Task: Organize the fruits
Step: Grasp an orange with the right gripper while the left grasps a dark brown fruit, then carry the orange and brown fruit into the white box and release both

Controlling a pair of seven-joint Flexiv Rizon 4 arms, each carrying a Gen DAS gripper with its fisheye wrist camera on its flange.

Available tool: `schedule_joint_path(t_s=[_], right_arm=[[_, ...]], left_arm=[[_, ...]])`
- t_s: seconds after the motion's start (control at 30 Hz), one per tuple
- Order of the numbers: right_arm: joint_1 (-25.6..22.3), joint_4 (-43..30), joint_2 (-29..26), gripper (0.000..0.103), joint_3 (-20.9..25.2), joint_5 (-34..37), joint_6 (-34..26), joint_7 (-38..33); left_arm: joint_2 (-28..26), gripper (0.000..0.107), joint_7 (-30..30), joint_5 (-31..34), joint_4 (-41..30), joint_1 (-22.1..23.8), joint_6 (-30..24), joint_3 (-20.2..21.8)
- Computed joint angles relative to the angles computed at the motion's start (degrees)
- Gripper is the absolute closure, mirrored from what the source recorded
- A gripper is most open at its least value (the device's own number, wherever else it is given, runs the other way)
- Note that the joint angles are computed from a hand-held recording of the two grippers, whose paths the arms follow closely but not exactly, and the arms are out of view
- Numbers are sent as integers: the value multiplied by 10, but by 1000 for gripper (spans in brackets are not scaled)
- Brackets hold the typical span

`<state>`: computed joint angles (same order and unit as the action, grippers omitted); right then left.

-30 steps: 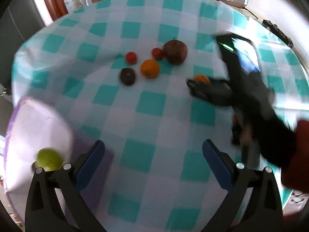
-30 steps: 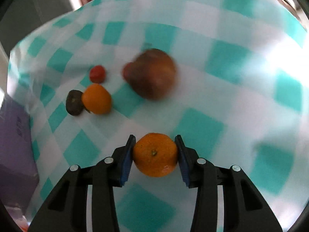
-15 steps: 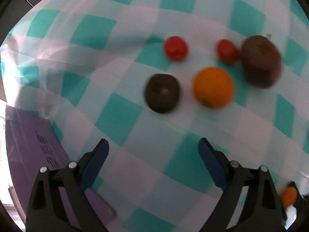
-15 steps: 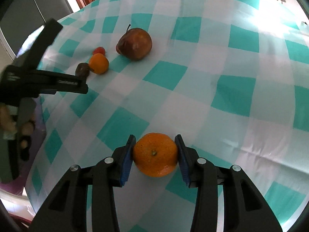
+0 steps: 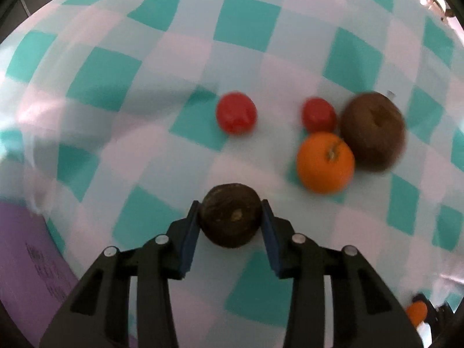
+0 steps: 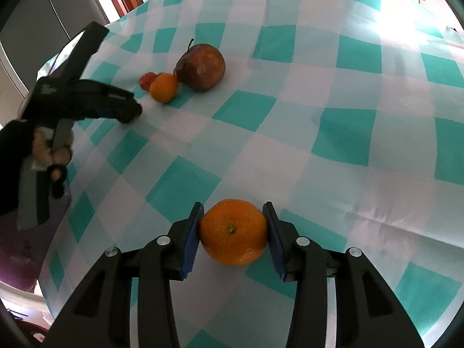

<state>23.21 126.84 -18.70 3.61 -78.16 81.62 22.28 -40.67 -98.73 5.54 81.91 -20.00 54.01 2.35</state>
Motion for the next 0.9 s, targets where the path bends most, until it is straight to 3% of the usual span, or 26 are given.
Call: schedule_joint_path(t_s=[0.17, 0.33, 0.7, 0.9], right_arm=[[8, 8, 7, 61, 10, 34, -16, -22], [24, 21, 19, 61, 22, 82, -33, -53], [68, 44, 62, 61, 63, 217, -109, -118], [89, 19, 78, 61, 77, 245, -160, -126]], left_arm=[[82, 66, 18, -36, 135, 15, 53, -38], [147, 66, 80, -69, 244, 20, 66, -73], [216, 66, 211, -155, 357, 46, 115, -104], [287, 66, 333, -261, 428, 74, 162, -130]])
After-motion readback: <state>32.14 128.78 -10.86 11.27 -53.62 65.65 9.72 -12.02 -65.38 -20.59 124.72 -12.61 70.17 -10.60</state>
